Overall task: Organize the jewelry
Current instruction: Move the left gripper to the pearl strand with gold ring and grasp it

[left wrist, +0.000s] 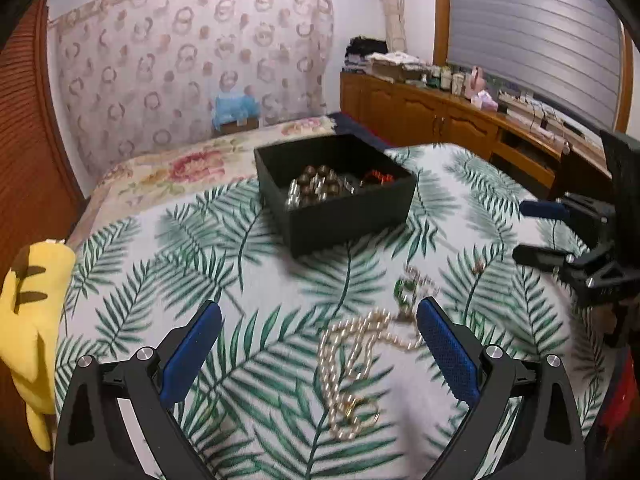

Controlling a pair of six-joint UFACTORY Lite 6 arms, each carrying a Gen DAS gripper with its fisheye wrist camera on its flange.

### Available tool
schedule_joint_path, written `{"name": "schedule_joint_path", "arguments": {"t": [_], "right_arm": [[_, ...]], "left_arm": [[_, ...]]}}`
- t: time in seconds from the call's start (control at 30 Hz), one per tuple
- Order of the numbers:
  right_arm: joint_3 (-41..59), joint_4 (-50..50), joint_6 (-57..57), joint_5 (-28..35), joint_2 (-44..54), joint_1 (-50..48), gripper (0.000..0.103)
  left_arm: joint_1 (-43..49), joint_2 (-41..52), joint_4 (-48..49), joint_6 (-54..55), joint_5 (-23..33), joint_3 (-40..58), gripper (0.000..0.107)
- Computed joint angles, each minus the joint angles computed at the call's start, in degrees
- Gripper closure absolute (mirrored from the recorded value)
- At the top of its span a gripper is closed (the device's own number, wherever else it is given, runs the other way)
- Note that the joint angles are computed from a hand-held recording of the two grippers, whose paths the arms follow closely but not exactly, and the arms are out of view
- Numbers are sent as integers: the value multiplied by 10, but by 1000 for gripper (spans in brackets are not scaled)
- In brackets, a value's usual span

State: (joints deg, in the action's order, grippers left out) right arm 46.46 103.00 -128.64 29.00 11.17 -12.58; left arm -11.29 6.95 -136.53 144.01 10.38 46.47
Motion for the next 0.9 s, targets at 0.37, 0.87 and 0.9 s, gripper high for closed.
{"name": "schedule_joint_path", "arguments": {"t": [0.37, 0.87, 0.9], "right_arm": [[-33, 20, -32, -20, -14, 48, 5], [-29, -7, 14, -84, -10, 84, 2], [-28, -20, 27, -81, -10, 82, 2]], "left_arm": [[45, 11, 219, -183, 14, -25, 28], [43, 54, 418, -374, 1, 16, 74], [43, 54, 424, -379, 1, 17, 74]]}}
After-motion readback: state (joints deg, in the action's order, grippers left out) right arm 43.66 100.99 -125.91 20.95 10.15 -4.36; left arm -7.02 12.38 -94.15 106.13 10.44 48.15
